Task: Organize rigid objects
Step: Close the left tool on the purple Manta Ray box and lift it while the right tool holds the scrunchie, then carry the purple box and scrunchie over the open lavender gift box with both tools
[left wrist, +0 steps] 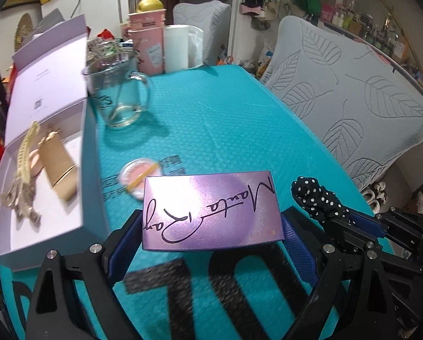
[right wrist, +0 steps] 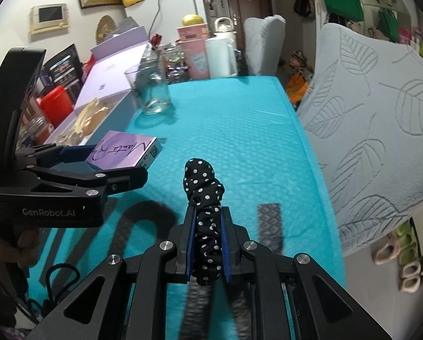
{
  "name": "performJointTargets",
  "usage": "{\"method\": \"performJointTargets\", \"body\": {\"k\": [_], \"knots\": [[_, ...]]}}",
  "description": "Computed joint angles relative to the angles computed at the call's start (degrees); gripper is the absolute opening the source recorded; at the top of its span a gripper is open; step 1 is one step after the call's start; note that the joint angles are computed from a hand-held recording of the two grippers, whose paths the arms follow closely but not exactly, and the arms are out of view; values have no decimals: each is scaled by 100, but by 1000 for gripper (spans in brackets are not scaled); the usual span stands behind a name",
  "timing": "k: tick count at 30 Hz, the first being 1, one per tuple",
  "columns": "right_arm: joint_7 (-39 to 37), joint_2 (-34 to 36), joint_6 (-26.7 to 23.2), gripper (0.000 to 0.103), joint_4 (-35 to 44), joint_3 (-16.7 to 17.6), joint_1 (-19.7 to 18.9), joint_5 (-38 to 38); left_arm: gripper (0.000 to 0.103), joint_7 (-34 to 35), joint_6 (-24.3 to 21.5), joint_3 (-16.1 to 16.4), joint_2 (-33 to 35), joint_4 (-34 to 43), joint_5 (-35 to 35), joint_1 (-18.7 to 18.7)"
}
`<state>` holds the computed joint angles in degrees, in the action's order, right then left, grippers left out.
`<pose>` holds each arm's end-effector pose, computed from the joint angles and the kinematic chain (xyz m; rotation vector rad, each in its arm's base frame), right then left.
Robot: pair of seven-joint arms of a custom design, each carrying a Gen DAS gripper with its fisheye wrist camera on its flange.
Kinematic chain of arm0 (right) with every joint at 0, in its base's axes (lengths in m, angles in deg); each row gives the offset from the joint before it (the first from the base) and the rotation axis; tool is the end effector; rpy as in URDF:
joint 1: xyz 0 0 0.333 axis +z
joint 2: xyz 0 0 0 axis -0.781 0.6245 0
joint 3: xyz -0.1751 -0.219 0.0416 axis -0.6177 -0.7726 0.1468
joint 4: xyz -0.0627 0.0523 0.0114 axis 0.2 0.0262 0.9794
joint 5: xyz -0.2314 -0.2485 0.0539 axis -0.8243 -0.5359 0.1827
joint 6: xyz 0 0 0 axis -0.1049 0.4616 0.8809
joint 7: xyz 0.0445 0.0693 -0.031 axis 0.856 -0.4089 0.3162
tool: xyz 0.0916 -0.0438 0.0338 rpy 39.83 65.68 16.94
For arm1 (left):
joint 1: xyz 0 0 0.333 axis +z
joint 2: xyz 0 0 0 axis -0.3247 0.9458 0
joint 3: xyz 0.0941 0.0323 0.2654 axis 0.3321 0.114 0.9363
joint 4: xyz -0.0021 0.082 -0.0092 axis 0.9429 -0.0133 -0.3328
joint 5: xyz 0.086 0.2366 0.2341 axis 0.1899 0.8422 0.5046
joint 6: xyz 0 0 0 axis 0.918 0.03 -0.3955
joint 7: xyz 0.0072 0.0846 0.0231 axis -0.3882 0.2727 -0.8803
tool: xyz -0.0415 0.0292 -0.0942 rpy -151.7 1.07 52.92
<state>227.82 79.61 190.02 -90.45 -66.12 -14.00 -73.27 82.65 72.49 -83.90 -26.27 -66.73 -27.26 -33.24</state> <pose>0.3395 0.4163 0.5376 -1.5631 1.9684 -0.6295 0.4710 -0.2366 0.5338 -1.1673 2.5361 -0.8888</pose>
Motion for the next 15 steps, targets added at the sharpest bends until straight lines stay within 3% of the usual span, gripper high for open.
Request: {"method": "performJointTargets", "body": {"k": [15], "knots": [[-349,943,123,16,1138,-87,535,-205,94,419,147,428,-1072,-1042,-458,296]]}}
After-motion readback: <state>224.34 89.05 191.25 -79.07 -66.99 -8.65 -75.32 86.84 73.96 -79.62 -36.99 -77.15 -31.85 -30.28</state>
